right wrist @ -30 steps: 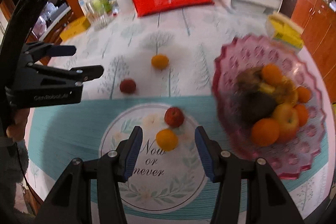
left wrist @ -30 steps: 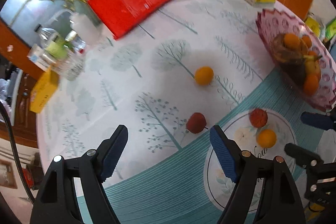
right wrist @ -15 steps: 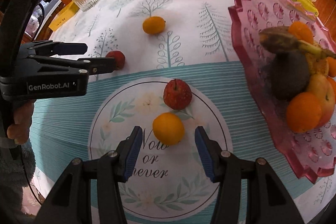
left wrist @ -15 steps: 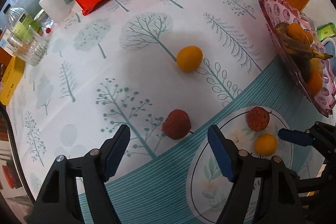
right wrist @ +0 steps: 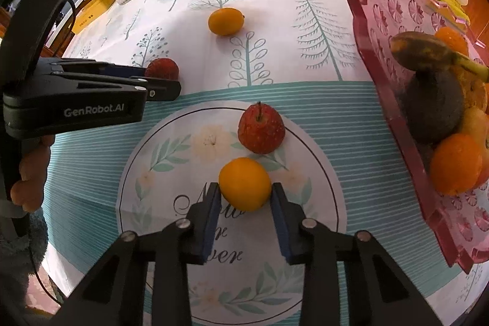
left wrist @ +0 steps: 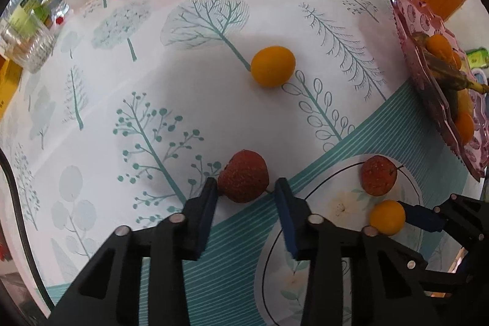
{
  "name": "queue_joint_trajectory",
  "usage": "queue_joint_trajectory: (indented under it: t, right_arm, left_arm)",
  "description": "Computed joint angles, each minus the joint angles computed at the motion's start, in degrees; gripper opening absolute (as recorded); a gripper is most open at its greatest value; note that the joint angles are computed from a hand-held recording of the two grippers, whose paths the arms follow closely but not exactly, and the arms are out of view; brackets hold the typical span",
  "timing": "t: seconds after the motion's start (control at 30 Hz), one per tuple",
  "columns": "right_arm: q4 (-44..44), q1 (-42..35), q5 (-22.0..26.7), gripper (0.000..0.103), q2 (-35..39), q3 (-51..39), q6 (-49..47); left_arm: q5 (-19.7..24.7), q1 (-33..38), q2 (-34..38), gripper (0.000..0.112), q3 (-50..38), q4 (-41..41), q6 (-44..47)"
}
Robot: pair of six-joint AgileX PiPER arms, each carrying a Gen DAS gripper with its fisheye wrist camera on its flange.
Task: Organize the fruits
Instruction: 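Lift the lychee and tangerine and carry them toward the pink bowl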
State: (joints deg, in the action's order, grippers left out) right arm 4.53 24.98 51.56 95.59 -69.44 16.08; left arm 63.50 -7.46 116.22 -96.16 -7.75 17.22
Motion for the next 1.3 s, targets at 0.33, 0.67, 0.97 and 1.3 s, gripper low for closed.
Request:
queue_joint_trajectory:
  t: [0.33, 0.67, 0.97, 1.3]
  right_arm:
    - [-4.91, 3.0, -1.53, 0.032, -1.49, 1.72, 2.82]
    - [-4.11, 2.91, -1.94, 0.032, -7.94, 4.37, 2.28]
    - [-2.4, 0.19, -0.47, 0.032, -16.05, 6.51, -0.04]
    - [0.35, -7.22, 1.63, 0.032, -24.49, 7.51, -4.67]
  left_arm:
    - [-3.83, -1.03, -2.7, 0.026, 4.37, 1.66, -2.66]
    - [-4.34, -4.63, -13.46, 0.025, 12.91, 4.79, -6.84]
    - [-0.58, -8.47, -20.04, 0.025, 11.66, 4.52, -12.38]
    - [2.69, -15.76, -21.85, 0.025, 5.75, 5.15, -17.94]
